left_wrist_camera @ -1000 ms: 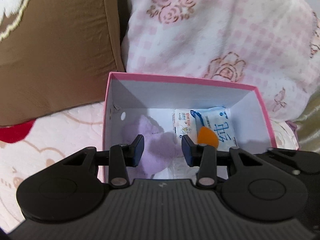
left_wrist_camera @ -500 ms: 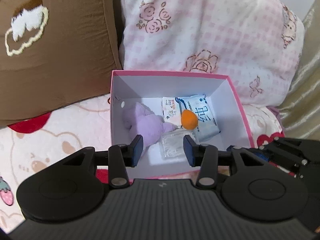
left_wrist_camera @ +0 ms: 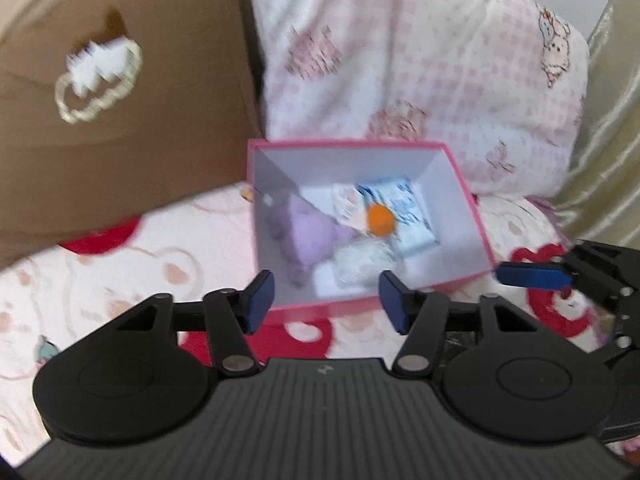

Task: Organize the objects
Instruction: 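Raise both tools out of the pink box and back away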

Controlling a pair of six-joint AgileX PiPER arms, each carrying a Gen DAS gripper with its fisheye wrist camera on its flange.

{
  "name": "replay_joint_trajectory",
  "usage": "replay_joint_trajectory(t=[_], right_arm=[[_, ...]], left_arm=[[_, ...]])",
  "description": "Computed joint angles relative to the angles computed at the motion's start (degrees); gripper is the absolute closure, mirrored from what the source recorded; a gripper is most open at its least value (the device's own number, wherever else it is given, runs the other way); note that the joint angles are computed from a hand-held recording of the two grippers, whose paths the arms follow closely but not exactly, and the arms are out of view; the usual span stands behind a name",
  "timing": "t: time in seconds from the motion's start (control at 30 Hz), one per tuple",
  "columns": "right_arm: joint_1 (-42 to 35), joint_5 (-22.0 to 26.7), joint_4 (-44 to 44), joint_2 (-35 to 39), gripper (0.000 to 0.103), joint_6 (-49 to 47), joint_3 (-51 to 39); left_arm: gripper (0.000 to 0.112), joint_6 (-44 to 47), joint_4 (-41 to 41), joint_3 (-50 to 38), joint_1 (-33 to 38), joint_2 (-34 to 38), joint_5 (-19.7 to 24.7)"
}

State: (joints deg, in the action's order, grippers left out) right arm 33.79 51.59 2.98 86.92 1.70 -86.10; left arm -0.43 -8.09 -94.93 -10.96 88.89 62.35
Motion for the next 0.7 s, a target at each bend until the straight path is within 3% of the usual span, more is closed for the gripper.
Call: replay_joint_trajectory(t=[0.37,0.7], right_arm=[[-0.5,0.2,2.2,-7.2,0.018,-3.2,5.4],[-0.4,3.2,-0.2,-12.2,0.012,-1.8,8.6]], left_arm=[[0.051,0.0,-2.1,2.6,2.5,-4.7,5.0],[0.046,-1.8,1.4,4.8,-2.5,-8.5,6.6]])
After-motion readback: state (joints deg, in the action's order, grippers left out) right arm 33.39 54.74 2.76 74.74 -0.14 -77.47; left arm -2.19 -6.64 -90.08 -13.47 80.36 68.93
